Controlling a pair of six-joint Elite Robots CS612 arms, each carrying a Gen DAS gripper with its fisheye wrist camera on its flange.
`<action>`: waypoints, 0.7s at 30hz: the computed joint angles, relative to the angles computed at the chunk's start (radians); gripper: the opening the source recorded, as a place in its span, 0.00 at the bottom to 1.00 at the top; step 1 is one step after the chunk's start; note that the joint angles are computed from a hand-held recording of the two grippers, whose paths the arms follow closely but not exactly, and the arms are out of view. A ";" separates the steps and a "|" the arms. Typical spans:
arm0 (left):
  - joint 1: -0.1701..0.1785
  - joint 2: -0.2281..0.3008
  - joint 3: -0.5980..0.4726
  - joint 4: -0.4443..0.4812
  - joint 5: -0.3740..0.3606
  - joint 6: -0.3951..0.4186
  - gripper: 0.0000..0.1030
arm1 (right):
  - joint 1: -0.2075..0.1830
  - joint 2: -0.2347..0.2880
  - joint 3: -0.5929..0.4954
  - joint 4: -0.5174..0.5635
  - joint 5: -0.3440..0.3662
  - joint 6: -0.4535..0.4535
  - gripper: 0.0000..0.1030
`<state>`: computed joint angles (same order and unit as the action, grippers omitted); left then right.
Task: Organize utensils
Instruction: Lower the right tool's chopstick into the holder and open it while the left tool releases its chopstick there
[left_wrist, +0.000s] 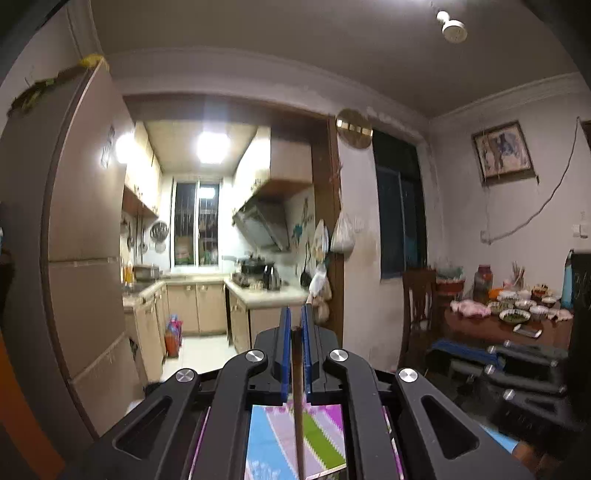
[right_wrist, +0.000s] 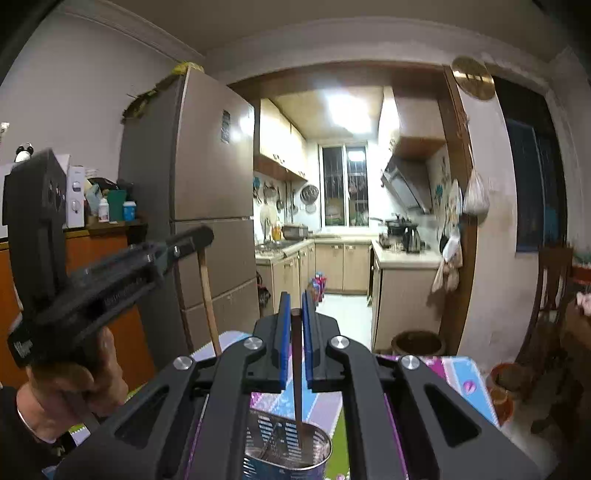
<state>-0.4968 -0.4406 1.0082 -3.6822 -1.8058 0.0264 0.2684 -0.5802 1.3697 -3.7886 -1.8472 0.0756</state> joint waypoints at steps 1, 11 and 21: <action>0.003 0.011 -0.007 0.014 -0.008 -0.001 0.07 | 0.000 0.005 -0.002 0.007 0.003 0.008 0.05; 0.002 0.047 0.000 0.105 0.003 0.012 0.07 | 0.007 0.034 -0.014 0.101 0.012 0.062 0.06; 0.035 -0.062 0.181 -0.177 0.021 -0.057 0.39 | 0.037 -0.044 0.117 -0.081 -0.061 -0.014 0.18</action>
